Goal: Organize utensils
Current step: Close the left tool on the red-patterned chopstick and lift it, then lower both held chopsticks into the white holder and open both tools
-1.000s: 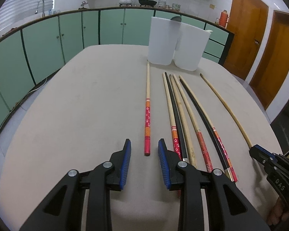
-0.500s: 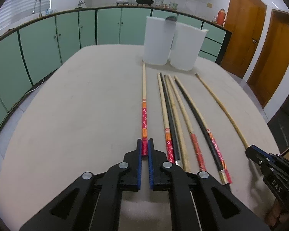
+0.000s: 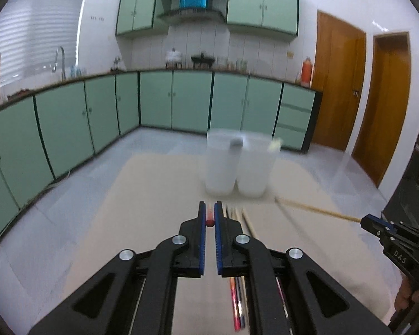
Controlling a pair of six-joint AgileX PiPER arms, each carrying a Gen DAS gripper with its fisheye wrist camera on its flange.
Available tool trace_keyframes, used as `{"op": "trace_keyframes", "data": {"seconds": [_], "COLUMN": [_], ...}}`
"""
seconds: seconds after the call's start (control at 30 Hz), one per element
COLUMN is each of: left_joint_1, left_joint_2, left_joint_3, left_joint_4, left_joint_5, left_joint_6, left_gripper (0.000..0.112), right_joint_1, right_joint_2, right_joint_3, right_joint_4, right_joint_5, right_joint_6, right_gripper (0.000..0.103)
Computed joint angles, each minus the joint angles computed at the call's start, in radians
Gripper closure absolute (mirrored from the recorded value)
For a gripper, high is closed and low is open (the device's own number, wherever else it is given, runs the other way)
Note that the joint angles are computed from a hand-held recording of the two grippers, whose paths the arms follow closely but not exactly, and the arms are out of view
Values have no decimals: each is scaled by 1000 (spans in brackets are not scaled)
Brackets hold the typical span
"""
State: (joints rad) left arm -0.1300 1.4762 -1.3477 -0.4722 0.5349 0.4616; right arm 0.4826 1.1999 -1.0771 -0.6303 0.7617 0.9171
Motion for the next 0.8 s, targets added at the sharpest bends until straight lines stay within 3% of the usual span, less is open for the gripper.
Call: {"op": "trace_keyframes", "data": {"seconds": [0.13, 0.27, 0.43, 0.53, 0.8], "left_joint_1": [23, 17, 22, 27, 44], "left_joint_2": [47, 123, 239, 264, 322], "left_joint_3": [-140, -302, -500, -553, -706], "left_joint_4": [-66, -43, -33, -33, -53], "left_joint_5": [68, 135, 234, 264, 317], "left_joint_6": [20, -19, -63, -75, -81], "left_gripper": [107, 107, 107, 107, 107], "right_joint_1": [-76, -179, -316, -355, -370], "right_joint_2": [29, 86, 207, 284, 399], "right_joint_3": [-138, -292, -514, -655, -913], "right_joint_4": [109, 288, 557, 641, 712], "right_joint_5": [4, 15, 97, 185, 301], "right_joint_6": [-174, -392, -649, -730, -814], "right_gripper": [97, 97, 97, 97, 97]}}
